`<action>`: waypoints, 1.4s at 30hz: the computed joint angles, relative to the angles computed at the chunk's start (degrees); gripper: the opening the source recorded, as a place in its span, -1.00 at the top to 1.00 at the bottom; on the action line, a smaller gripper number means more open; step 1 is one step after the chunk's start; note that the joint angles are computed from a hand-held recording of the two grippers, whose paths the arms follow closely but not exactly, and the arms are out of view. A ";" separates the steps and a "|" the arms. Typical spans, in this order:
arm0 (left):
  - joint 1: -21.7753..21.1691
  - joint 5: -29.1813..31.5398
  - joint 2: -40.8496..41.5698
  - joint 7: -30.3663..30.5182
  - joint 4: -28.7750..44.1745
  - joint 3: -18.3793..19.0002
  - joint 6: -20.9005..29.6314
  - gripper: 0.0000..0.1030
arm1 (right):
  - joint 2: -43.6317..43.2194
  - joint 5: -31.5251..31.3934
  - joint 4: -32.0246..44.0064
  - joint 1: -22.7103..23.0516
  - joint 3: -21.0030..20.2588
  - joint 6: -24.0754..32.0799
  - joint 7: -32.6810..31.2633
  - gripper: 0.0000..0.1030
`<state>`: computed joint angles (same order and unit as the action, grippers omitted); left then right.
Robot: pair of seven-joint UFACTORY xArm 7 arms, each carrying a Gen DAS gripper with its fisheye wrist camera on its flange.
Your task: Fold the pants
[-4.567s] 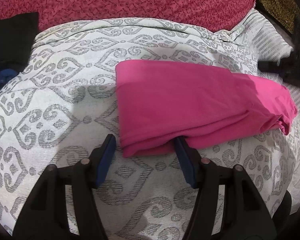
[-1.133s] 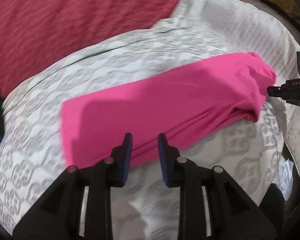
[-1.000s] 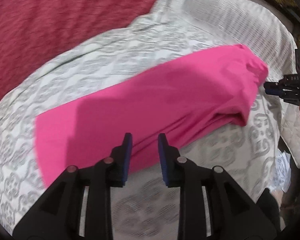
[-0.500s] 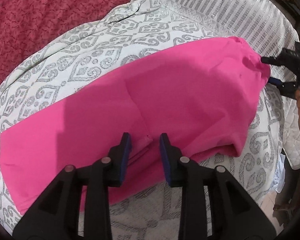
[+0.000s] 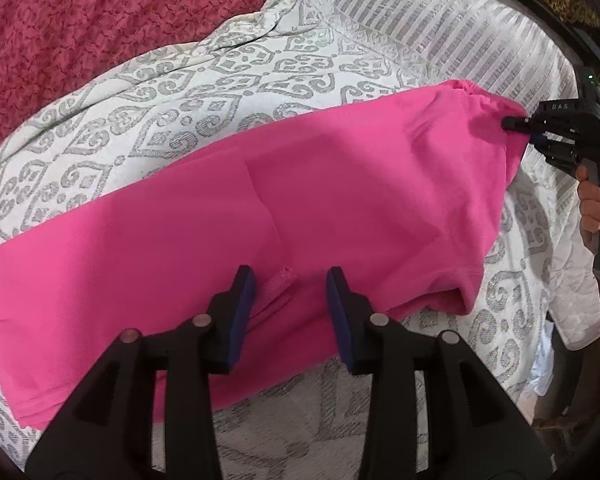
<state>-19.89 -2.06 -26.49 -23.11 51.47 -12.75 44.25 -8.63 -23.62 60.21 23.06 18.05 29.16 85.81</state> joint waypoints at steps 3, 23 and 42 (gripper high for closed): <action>-0.57 -1.52 -0.36 0.94 -0.46 0.98 -0.58 0.23 | 0.74 -5.30 4.33 0.39 1.92 3.95 0.48 0.82; -1.63 -13.73 -5.31 4.38 -5.16 6.06 -3.50 0.23 | 27.76 -17.04 40.53 21.97 3.26 14.13 -26.24 0.82; -6.18 -37.84 -5.08 16.20 -4.50 15.04 -1.06 -0.09 | 26.86 5.91 31.03 25.87 -0.71 6.73 -44.11 -0.03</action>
<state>-26.07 -39.91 -31.57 -6.91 46.97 2.29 43.19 18.22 -17.71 91.24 48.94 17.33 35.89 41.69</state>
